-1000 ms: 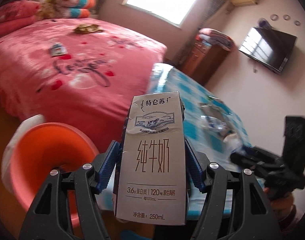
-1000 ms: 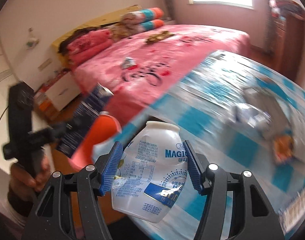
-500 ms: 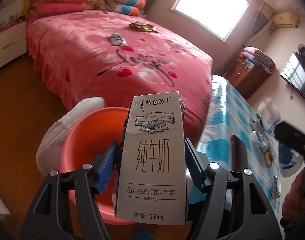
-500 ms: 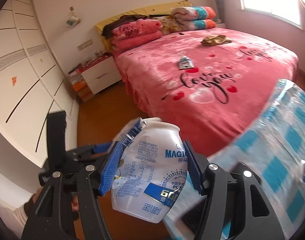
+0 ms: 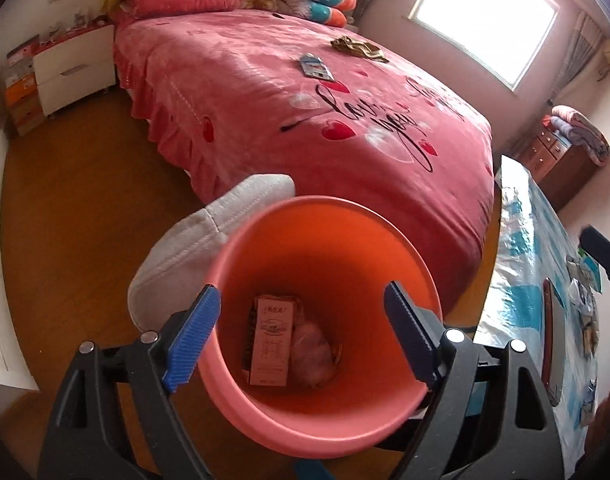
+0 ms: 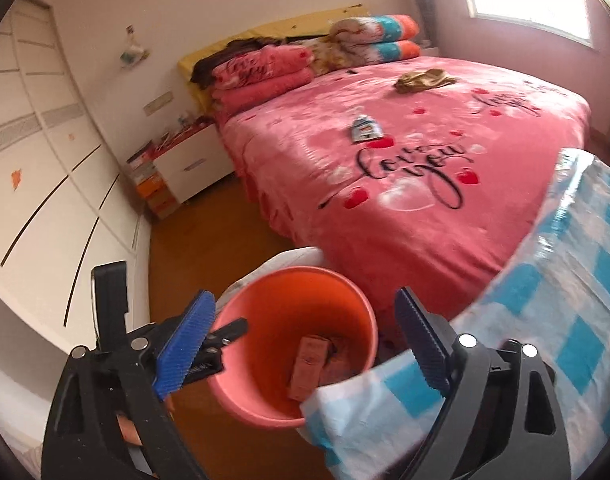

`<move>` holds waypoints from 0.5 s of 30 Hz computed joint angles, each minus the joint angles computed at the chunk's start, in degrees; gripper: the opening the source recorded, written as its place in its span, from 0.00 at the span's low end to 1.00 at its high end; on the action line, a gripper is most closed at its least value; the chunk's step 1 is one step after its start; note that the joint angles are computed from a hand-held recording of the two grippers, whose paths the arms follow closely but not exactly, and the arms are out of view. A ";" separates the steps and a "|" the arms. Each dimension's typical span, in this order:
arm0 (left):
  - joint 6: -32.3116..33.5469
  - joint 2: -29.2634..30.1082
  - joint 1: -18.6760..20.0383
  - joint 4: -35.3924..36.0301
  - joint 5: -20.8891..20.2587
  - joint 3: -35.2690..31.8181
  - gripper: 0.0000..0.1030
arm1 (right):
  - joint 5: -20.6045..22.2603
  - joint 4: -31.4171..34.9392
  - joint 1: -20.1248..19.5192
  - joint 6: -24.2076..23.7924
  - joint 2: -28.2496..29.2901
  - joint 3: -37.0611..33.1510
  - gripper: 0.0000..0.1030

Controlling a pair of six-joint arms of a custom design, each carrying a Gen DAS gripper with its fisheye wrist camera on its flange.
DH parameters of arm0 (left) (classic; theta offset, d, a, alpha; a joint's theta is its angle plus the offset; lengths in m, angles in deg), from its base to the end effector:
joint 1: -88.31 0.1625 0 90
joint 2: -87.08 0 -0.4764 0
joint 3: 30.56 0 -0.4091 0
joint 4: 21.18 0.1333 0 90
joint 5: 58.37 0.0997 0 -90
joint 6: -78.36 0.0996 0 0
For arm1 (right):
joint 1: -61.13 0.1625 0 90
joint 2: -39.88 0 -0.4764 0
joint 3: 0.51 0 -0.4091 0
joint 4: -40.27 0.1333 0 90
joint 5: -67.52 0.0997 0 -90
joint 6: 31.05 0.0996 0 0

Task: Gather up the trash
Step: 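Carry the carton and bottle to the orange bucket and release both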

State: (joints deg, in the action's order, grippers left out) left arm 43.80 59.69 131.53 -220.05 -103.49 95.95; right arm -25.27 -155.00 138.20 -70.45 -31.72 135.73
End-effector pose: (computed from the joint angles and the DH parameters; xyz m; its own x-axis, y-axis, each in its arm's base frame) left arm -0.2019 -0.4691 -0.0749 -0.8787 -0.0250 -0.4766 0.2668 0.8023 -0.5340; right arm 0.0209 -0.4830 0.2343 -0.8546 -0.2729 0.4419 -0.4822 0.7330 -0.4797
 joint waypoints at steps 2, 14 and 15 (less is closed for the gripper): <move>0.19 0.36 -0.40 -1.37 0.58 0.20 0.84 | 0.40 -1.43 -1.08 -0.49 -1.15 1.13 0.88; 4.60 4.78 -3.59 -16.78 0.33 1.00 0.85 | 1.10 -16.25 -7.01 -8.48 -4.06 9.62 0.91; 4.87 4.83 -4.31 -15.81 1.10 0.81 0.85 | 1.54 -17.22 -7.62 -8.95 -4.15 10.20 0.92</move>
